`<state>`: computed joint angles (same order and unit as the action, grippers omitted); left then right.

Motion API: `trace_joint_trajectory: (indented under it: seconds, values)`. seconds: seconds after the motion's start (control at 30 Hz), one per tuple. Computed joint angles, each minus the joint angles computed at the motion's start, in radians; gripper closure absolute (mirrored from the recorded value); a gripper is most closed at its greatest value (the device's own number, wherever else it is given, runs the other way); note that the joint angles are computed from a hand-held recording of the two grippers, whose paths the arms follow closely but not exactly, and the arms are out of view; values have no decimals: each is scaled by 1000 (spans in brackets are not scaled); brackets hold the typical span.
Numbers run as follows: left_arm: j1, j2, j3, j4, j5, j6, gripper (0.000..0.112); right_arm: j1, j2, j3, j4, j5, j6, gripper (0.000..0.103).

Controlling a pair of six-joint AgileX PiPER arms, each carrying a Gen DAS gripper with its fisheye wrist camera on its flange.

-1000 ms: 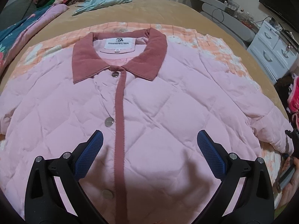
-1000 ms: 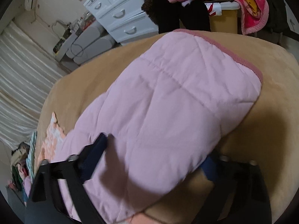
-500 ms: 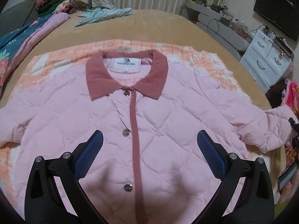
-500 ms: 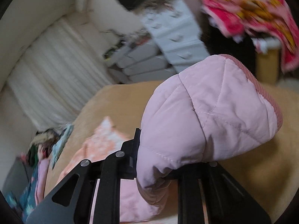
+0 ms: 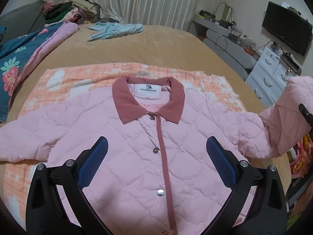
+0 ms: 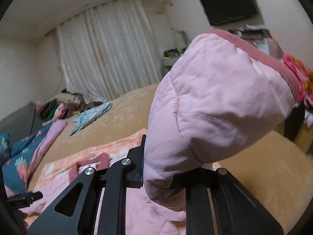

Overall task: Fold large clothes
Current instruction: 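Lift the grasped sleeve cuff up with the right tool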

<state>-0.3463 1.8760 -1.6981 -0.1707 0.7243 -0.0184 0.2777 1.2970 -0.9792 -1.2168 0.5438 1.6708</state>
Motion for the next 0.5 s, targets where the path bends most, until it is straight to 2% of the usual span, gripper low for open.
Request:
trace_joint_trajectory:
  seconds: [0.23, 0.5]
  values:
    - [89, -62, 26, -131, 11, 125, 18, 180, 89, -180, 76, 172, -160, 87]
    - [185, -95, 64, -243, 32, 225, 18, 295, 201, -326, 90, 247, -208, 87]
